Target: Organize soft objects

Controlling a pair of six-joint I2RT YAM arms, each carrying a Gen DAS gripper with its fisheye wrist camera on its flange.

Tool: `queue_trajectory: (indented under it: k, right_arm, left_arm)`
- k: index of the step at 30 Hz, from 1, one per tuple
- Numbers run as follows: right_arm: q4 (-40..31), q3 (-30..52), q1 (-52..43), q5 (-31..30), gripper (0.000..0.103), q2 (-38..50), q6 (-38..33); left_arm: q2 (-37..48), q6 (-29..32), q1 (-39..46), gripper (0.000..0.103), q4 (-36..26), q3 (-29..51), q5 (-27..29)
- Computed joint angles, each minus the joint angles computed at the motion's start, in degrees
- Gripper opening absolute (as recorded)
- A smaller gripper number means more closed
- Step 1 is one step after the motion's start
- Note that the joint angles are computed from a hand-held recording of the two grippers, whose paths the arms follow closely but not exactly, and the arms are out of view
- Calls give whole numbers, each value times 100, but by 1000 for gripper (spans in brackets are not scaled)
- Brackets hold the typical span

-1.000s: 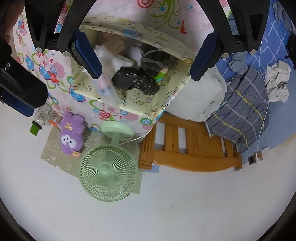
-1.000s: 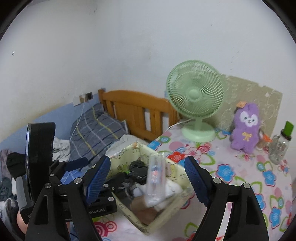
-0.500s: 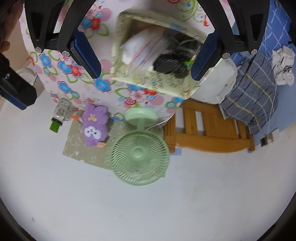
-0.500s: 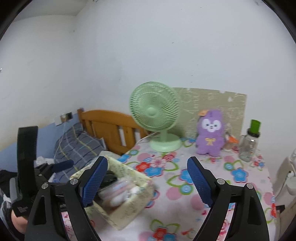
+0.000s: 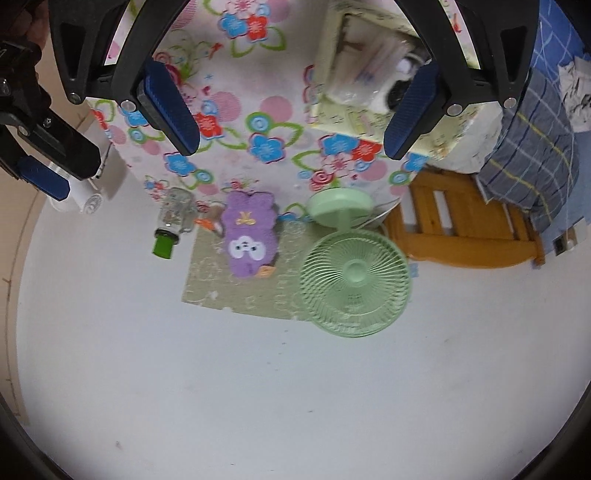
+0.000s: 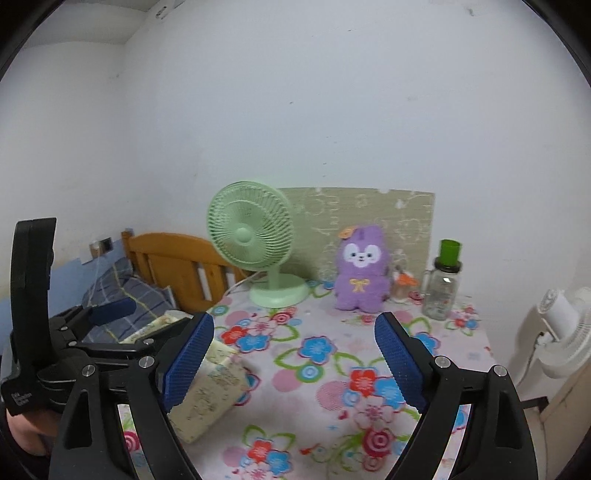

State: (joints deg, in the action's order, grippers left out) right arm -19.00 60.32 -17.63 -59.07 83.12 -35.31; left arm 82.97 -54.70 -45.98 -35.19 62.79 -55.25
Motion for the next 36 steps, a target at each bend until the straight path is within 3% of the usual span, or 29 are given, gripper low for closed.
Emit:
queue_trajectory:
  k: [8, 36]
  right_arm:
    - [49, 260, -438, -93, 93, 269, 82]
    - [-307, 446, -805, -120, 94, 449, -310]
  left_arm:
    - [408, 353, -178, 103, 195, 435, -21]
    - [987, 389, -326, 103, 164, 976, 191]
